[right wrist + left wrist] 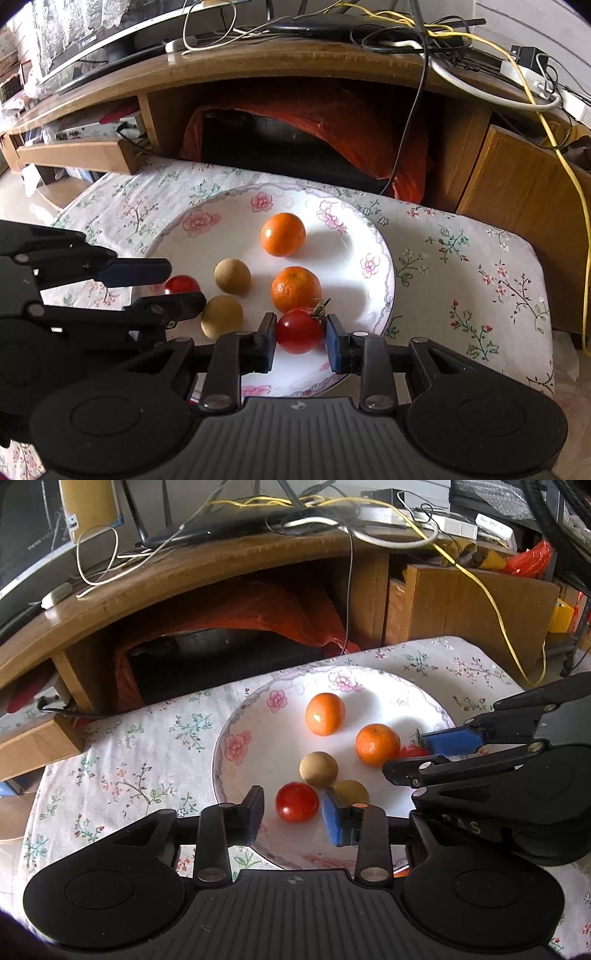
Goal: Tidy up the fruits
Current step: 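Carry both cherry tomatoes over the white bowl and open both tools to drop them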
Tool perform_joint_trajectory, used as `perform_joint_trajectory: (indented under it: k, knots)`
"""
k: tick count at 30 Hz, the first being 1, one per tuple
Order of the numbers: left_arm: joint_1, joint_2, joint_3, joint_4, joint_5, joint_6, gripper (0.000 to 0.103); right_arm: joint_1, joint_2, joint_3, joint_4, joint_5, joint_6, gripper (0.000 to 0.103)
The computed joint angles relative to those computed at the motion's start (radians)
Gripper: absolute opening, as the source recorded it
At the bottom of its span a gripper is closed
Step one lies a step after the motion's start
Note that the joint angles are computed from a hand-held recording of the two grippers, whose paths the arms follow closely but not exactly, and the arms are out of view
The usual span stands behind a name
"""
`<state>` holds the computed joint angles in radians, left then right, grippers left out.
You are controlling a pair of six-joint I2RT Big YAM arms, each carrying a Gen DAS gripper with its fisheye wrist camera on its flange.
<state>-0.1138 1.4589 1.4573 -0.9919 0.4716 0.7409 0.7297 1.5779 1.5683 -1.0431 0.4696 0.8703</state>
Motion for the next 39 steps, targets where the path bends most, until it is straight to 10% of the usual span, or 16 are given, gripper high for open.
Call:
perform_joint_trajectory:
  k: [39]
  knots:
    - [0.055,-0.103,-0.022,-0.002,0.069,-0.009,0.067,0.072,-0.051,0.035,-0.067,0.144,0.076,0.033]
